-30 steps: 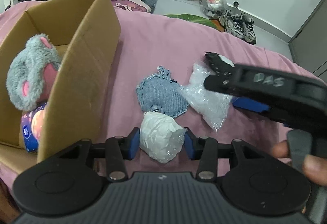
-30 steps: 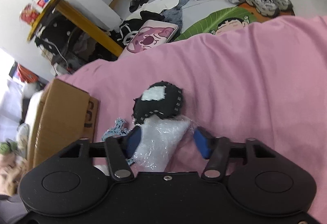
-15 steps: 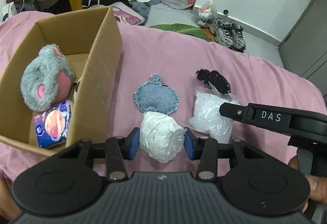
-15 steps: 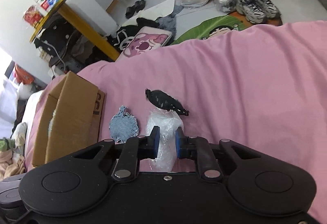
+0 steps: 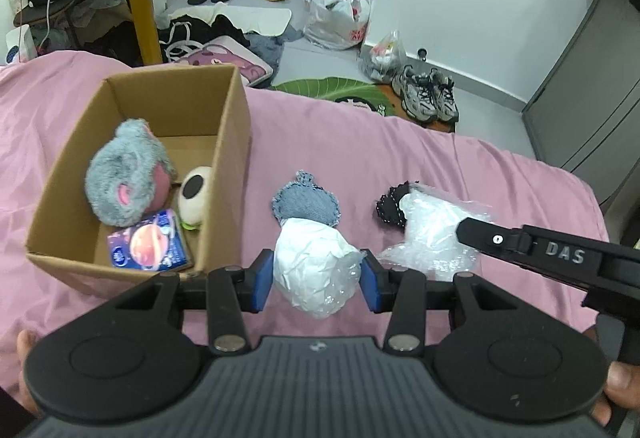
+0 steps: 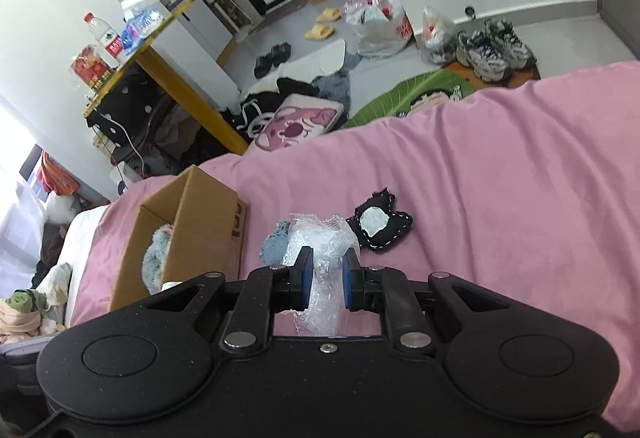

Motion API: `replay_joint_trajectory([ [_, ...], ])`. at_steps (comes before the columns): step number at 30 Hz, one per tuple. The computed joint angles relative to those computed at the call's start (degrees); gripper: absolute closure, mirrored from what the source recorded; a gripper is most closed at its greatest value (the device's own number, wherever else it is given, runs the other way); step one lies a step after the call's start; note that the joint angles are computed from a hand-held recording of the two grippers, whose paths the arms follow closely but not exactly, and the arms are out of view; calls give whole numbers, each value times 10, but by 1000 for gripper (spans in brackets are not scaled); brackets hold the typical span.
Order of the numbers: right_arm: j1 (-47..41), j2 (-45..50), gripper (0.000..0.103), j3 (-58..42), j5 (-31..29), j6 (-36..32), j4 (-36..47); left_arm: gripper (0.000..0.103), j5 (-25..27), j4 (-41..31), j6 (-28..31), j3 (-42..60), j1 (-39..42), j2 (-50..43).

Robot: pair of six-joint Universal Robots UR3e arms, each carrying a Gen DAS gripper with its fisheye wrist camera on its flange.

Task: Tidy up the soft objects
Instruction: 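Lower the white ball into the box with the left tool while the right tool drops the plastic bag in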

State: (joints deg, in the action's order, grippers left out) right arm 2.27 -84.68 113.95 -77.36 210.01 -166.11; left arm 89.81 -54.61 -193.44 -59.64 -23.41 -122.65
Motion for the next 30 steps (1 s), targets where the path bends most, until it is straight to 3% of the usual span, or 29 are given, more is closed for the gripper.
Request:
replay_joint_trajectory([
  [12,45,-37,88,-20,-59,19,27,59,-30,46,16,-97,37,103],
  [30,147,40,88,-162,-168,41,52,59,-99,82,58,-169,132,178],
])
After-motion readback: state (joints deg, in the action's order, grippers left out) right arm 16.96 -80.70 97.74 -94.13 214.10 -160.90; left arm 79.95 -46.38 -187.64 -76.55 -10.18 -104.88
